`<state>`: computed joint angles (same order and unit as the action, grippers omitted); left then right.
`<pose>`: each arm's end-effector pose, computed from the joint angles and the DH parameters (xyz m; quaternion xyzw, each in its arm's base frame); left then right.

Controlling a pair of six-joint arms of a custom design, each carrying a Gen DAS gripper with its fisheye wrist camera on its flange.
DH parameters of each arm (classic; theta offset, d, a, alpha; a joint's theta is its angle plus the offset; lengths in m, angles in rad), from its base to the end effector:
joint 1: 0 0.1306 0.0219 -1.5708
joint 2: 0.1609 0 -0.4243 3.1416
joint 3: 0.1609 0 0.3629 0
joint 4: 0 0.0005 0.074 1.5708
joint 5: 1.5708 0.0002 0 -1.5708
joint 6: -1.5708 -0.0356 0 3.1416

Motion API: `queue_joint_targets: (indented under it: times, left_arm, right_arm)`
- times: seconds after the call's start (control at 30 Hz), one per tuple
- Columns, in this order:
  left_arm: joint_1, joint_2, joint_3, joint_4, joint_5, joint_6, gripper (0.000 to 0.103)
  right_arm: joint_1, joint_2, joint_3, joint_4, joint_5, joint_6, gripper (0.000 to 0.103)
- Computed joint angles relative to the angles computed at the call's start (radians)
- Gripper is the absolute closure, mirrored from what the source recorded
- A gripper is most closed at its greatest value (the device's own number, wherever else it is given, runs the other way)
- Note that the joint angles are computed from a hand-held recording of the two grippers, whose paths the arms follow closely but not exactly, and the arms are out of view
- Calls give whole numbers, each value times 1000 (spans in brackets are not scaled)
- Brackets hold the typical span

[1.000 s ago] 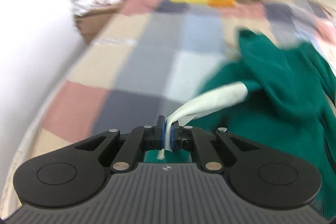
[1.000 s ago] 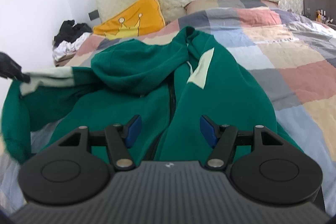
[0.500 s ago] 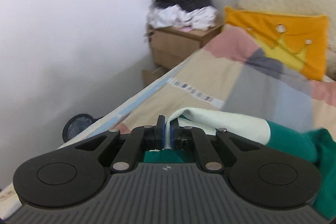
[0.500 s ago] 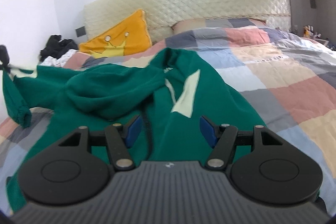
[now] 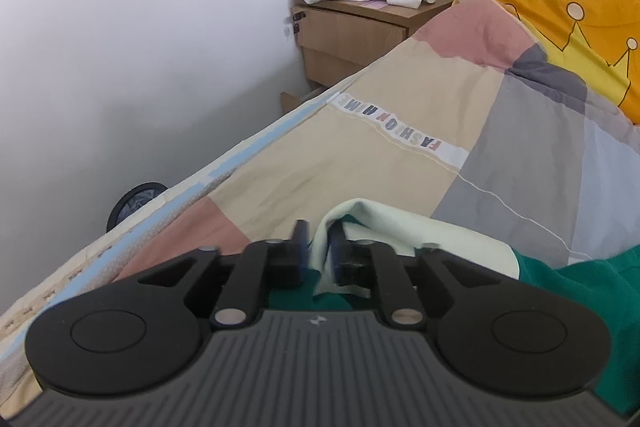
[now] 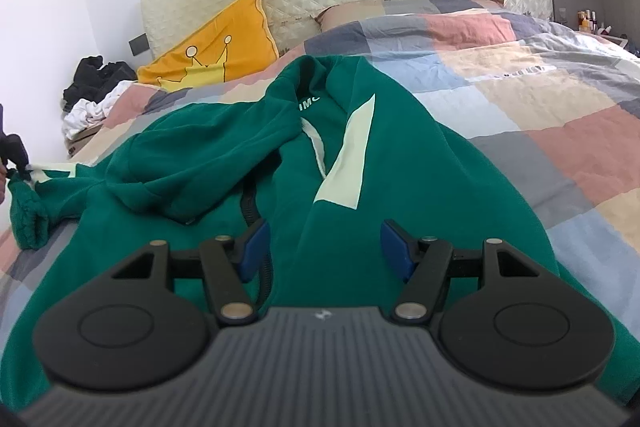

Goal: Fold large clothes
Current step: 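Pull the held sleeve outward with the left gripper and open it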

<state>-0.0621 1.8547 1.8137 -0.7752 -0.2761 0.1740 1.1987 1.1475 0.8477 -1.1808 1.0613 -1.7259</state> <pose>0.6404 -0.0306 0.4197 -0.1021 0.9165 0.0841 0.3774 0.1263 0.2369 0.3422 0.2465 0.8259 -0.0161 0.5068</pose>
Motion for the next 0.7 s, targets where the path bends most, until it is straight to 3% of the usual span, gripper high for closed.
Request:
queue_joint_targets:
  times: [0.07, 0.4, 0.5, 0.7]
  left_arm:
    - [4, -15, 0, -28, 41, 12, 48]
    - [-49, -281, -212, -20, 167, 44, 44]
    - [-90, -375, -288, -9, 176, 31, 44]
    - [-218, -557, -454, -2, 210, 43, 44]
  right_arm:
    - [10, 3, 9, -33, 9, -26, 39]
    - [108, 11, 48, -192, 73, -180, 39]
    - [140, 6, 55, -214, 83, -195, 39]
    - [216, 22, 87, -347, 108, -311, 39]
